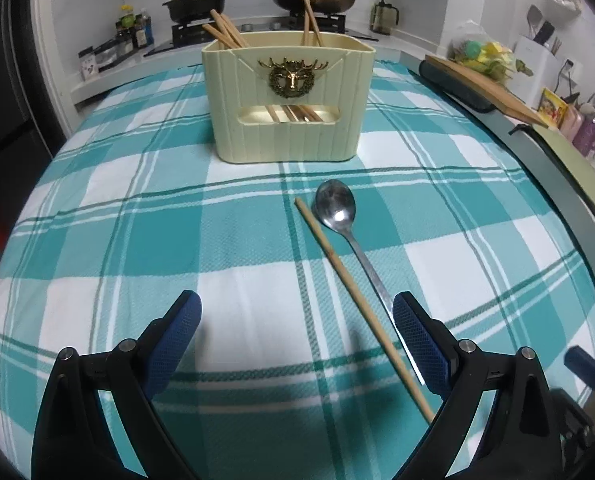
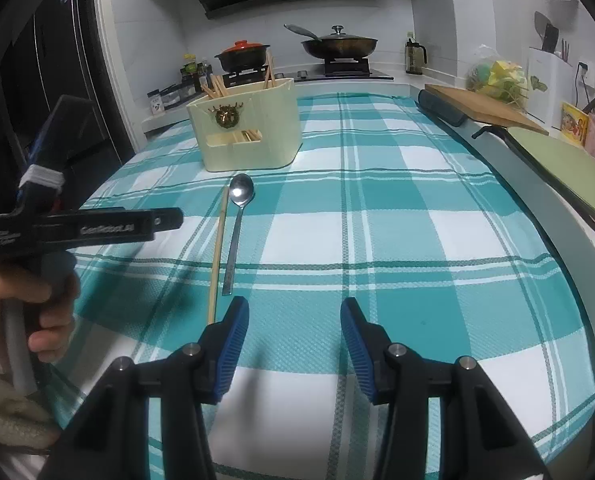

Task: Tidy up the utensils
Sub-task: 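Move both tools back toward the spoon and last chopsticks on the cloth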

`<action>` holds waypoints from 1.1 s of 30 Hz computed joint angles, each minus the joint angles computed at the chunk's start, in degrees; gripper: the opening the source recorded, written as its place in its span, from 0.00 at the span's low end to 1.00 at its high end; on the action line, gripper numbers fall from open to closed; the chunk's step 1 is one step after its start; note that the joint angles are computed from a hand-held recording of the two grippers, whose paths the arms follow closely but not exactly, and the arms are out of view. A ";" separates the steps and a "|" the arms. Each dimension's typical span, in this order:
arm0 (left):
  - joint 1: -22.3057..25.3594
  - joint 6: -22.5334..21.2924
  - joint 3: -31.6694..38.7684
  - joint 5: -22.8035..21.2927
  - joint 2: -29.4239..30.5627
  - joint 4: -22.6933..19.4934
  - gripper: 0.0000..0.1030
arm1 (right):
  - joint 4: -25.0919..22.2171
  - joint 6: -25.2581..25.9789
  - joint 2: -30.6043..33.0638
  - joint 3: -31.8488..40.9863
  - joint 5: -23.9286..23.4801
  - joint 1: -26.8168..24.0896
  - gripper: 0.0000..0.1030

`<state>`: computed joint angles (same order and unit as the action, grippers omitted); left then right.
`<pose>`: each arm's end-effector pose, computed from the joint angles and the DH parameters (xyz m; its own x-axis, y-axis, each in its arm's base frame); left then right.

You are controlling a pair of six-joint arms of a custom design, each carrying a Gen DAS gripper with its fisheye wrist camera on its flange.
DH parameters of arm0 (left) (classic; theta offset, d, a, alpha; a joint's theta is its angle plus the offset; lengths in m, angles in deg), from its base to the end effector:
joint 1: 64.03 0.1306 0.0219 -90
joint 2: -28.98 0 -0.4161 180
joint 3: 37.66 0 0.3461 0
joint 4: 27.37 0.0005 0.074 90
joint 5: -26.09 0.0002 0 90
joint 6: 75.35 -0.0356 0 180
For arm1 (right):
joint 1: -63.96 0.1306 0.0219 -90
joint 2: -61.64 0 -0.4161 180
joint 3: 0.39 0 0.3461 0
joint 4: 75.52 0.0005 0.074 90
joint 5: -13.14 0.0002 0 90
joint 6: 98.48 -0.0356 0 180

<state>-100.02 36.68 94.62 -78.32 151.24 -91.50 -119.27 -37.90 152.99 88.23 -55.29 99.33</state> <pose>0.5294 -0.3742 0.4547 -0.7769 0.1152 -0.6191 0.1723 0.9845 -0.0330 0.3756 0.2500 0.4523 -0.6781 0.0789 -0.7308 0.0014 0.9944 0.1060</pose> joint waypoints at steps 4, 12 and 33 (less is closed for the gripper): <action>0.36 1.45 6.15 -2.24 5.38 -3.82 0.94 | -0.32 -0.67 -0.63 -0.77 -0.08 -0.39 0.47; 0.89 -0.14 2.53 -4.69 4.70 -2.79 0.95 | -1.57 -0.75 -0.83 -0.67 0.28 -1.15 0.47; 0.84 0.95 2.14 -1.60 5.14 -0.90 0.97 | -3.70 -0.81 2.93 3.46 -1.13 -0.95 0.47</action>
<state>-99.18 37.63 96.76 -79.92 156.38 -92.40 -122.98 -38.71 155.93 91.68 -56.43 98.39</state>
